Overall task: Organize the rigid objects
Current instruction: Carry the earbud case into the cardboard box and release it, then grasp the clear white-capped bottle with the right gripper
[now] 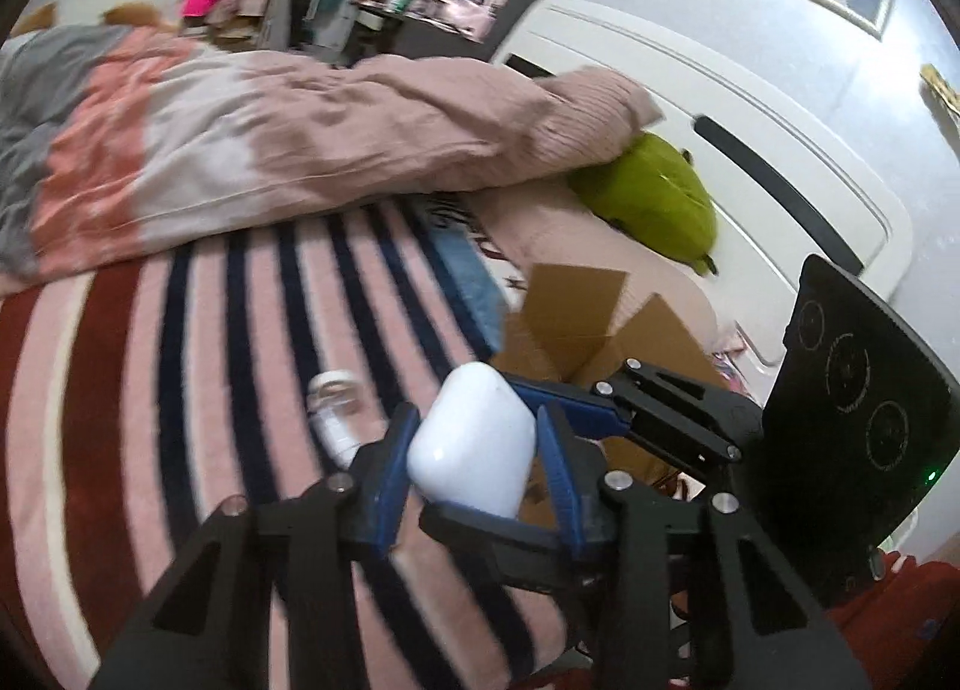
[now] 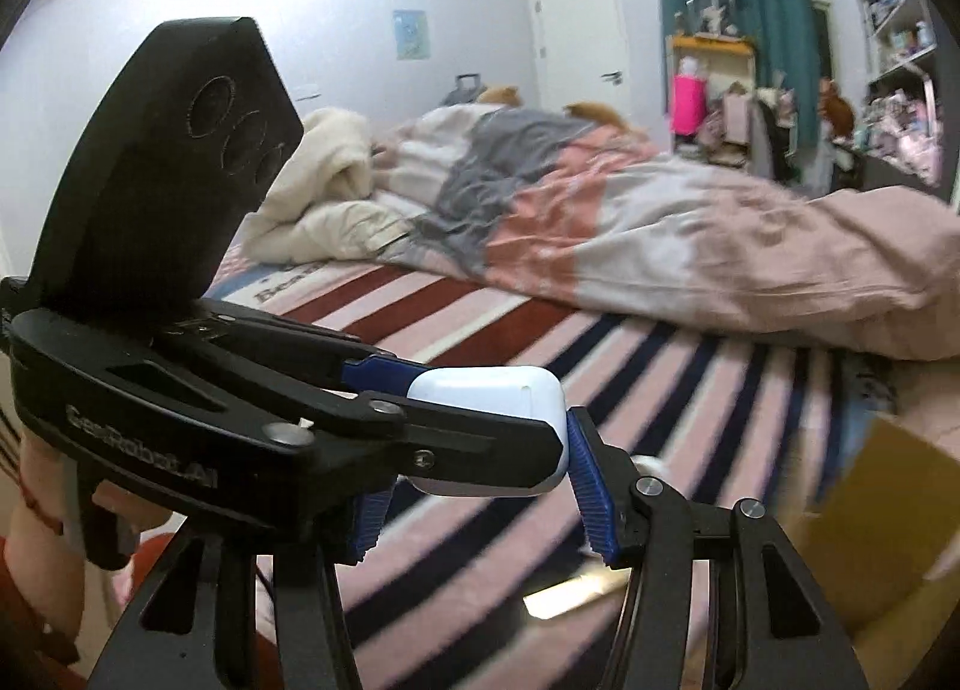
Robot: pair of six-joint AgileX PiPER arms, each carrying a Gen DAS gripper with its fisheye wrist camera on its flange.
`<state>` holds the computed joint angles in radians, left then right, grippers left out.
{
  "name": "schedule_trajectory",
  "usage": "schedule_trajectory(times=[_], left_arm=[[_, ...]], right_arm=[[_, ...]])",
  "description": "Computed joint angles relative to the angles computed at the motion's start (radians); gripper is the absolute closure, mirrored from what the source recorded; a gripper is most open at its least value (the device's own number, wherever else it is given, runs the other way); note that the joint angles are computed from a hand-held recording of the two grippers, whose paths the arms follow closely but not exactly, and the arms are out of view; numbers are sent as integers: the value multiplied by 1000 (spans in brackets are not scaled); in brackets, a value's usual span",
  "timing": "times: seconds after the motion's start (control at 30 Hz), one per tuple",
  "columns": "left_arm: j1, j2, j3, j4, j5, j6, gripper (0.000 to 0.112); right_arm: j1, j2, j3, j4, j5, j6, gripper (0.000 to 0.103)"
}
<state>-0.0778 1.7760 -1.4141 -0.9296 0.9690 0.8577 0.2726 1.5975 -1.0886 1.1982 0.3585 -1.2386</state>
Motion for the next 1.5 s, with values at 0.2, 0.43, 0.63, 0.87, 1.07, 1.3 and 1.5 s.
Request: schedule_trajectory(times=[0.2, 0.43, 0.63, 0.87, 1.07, 1.3, 1.5], left_arm=[[-181, 114, -188, 96, 7, -151, 75], [-322, 292, -453, 225, 90, -304, 75], [-362, 394, -603, 262, 167, -368, 75], [-345, 345, -543, 250, 142, -357, 70], [-241, 187, -345, 211, 55, -288, 59], [-38, -12, -90, 187, -53, -181, 52], [150, -80, 81, 146, -127, -62, 51]], right_arm=[[-188, -76, 48, -104, 94, 69, 54], [-359, -58, 10, -317, 206, 230, 54], [-411, -18, -39, -472, 284, 362, 54], [-411, -31, -31, -546, 298, 417, 54], [-370, -47, -39, -540, 298, 442, 54], [-200, -59, -75, -513, 266, 456, 54], [13, 60, -189, -626, 237, 605, 54]])
